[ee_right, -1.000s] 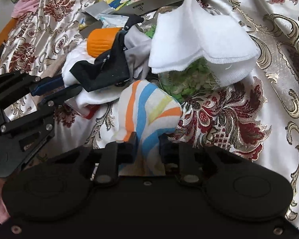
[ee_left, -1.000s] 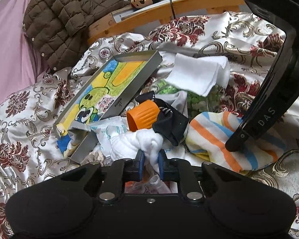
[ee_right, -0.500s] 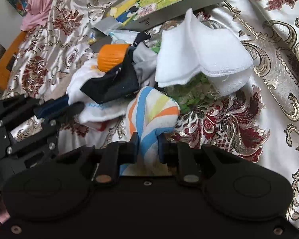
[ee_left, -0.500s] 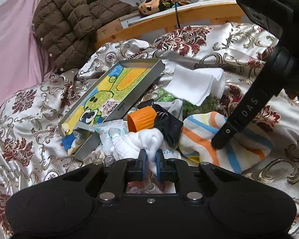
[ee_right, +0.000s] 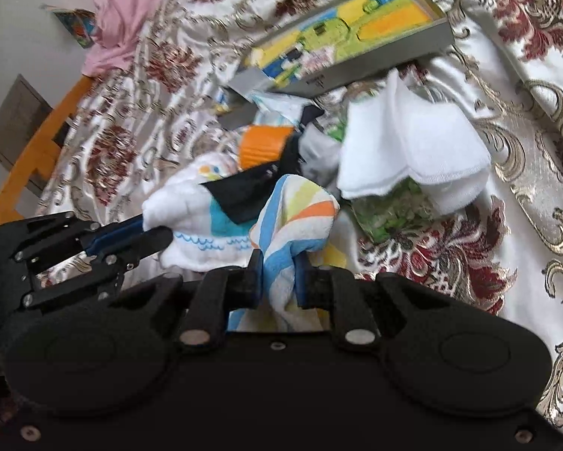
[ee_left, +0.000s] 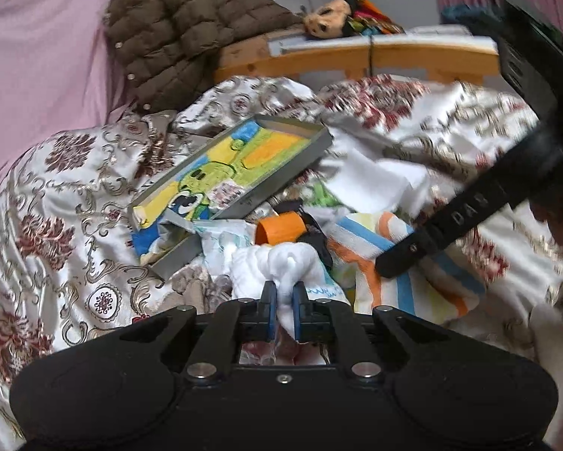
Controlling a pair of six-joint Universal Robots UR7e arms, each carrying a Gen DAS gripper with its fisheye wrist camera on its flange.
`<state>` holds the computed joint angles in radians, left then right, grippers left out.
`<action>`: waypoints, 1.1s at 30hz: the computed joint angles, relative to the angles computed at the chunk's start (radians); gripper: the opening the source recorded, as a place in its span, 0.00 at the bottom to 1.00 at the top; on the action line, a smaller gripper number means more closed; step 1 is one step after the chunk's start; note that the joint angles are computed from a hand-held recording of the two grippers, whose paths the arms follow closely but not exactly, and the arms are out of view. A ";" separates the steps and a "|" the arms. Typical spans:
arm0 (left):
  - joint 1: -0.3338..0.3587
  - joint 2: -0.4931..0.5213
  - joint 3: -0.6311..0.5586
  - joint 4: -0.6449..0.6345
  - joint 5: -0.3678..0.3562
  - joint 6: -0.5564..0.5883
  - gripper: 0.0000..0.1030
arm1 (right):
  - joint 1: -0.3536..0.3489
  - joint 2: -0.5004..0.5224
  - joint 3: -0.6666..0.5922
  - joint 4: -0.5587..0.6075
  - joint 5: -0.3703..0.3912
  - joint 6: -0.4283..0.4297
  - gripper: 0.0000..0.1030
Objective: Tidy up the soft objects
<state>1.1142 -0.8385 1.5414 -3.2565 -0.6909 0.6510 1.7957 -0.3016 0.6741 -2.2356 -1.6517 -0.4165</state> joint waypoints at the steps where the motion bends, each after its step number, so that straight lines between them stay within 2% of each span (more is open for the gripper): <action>1: -0.001 -0.005 0.001 -0.008 -0.005 -0.012 0.08 | -0.001 -0.013 0.017 -0.013 0.015 -0.005 0.09; 7: -0.002 -0.025 0.008 -0.070 -0.047 -0.040 0.08 | -0.007 -0.094 0.130 -0.115 0.116 -0.027 0.09; 13: -0.006 -0.024 0.010 -0.145 -0.079 -0.029 0.07 | -0.012 -0.137 0.189 -0.206 0.197 -0.003 0.09; 25: -0.001 -0.024 0.001 -0.275 -0.149 -0.032 0.07 | -0.024 -0.191 0.269 -0.353 0.280 0.040 0.09; 33: 0.025 0.013 -0.083 -0.313 -0.188 -0.077 0.07 | -0.028 -0.158 0.220 -0.419 0.301 0.074 0.09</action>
